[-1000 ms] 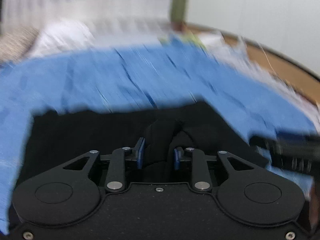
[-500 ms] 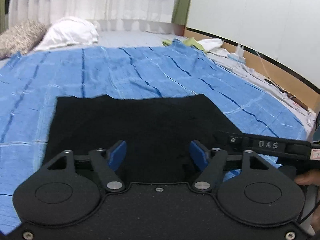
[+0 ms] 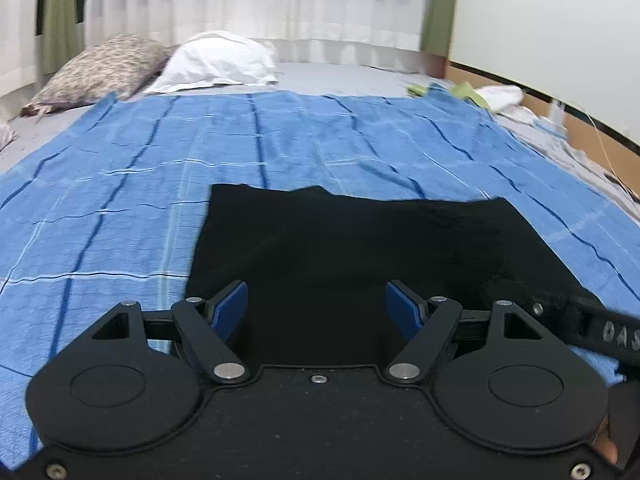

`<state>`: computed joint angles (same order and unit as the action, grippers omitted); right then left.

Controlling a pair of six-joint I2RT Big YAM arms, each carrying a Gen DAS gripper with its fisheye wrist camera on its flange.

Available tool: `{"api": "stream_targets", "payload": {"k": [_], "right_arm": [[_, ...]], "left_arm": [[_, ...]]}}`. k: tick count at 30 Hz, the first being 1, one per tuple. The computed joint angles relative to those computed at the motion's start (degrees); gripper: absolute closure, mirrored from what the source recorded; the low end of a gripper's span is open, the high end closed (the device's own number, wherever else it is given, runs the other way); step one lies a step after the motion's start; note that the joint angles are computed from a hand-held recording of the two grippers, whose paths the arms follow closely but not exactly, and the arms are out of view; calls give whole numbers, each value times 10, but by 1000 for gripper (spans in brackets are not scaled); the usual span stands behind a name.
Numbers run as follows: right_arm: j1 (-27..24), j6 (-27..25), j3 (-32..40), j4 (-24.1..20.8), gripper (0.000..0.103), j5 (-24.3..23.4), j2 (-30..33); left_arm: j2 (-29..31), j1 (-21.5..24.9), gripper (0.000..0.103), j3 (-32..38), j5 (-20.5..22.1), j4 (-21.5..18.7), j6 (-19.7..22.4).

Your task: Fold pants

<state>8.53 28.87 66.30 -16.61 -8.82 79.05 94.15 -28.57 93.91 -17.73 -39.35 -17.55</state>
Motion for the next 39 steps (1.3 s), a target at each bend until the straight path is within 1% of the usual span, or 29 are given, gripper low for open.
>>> {"api": "stream_targets", "payload": {"k": [2, 3, 8, 11, 14, 17, 20, 26, 28, 32, 34, 36, 39], "right_arm": [[14, -12, -8, 13, 9, 24, -8], [18, -15, -13, 20, 6, 28, -11], [29, -21, -12, 1, 2, 4, -11], [41, -22, 3, -20, 2, 40, 4], [45, -4, 10, -18, 2, 68, 12], [41, 2, 23, -21, 3, 80, 24], [37, 9, 31, -20, 9, 93, 33], [26, 16, 48, -21, 30, 122, 52], [24, 10, 56, -27, 46, 135, 59], [20, -10, 65, -30, 58, 142, 68], [19, -21, 67, -30, 71, 146, 70], [18, -43, 66, -23, 73, 156, 67], [17, -96, 57, 10, 74, 196, 55]], "left_arm": [[-8, 8, 29, -9, 4, 8, -12], [-11, 12, 29, -12, 5, 11, -15], [-12, 23, 29, -15, -2, 10, -21], [-12, 26, 29, -18, -3, 9, -23], [-10, 27, 29, -21, -9, 6, -18], [-8, 28, 29, -25, -11, 3, -19], [-6, 28, 29, -25, -10, 0, -20], [-1, 24, 29, -26, -14, -5, -15], [-1, 24, 29, -27, -14, -5, -13], [0, 22, 29, -26, -17, -5, -8], [1, 20, 29, -25, -16, -5, -10], [0, 20, 29, -24, -12, -3, -13], [-1, 16, 29, -25, -7, 2, -11]]}}
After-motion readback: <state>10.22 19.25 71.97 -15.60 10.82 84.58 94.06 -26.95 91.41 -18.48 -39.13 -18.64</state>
